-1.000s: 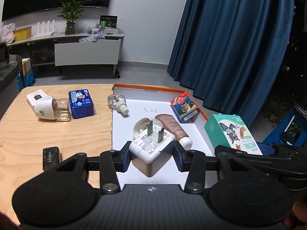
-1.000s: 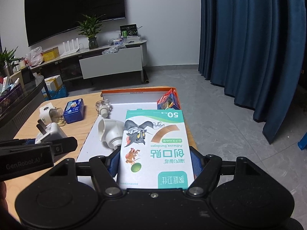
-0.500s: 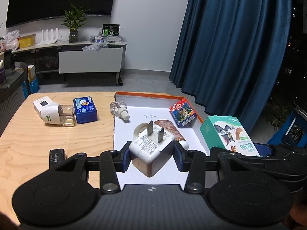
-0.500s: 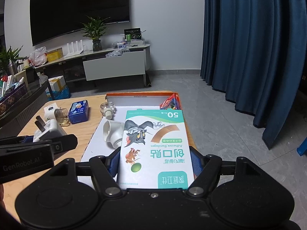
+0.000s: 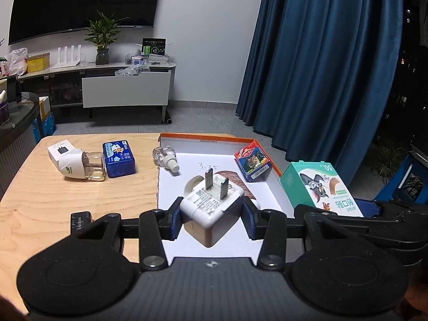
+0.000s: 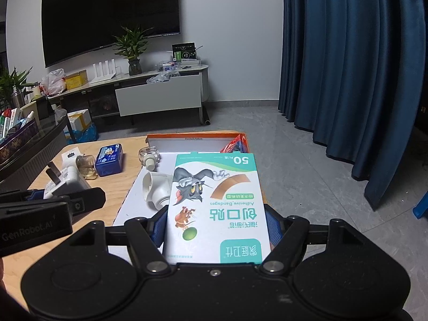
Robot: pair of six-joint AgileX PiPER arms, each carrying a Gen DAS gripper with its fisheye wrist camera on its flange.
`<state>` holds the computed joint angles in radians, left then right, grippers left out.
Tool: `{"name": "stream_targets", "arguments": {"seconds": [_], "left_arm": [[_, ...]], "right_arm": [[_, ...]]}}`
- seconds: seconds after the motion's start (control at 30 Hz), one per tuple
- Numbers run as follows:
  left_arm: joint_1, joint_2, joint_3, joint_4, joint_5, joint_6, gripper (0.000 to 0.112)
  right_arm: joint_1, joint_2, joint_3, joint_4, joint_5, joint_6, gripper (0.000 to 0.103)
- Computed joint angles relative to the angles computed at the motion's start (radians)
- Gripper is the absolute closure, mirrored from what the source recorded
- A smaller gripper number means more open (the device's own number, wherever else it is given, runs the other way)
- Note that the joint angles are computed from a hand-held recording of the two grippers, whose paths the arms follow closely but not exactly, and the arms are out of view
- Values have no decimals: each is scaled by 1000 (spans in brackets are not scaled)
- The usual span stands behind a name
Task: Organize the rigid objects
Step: 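Carry the white charger and bandage box over the orange-rimmed box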
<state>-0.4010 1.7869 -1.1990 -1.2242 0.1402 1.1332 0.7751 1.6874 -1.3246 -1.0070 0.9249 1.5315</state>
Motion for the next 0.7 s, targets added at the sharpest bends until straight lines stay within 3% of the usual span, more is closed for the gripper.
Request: {"name": "stream_targets", "arguments": {"seconds": [0.7], "left_arm": [[1, 5, -9, 106, 15, -103, 67]], "right_arm": [[-21, 9, -19, 43, -13, -51, 19]]}}
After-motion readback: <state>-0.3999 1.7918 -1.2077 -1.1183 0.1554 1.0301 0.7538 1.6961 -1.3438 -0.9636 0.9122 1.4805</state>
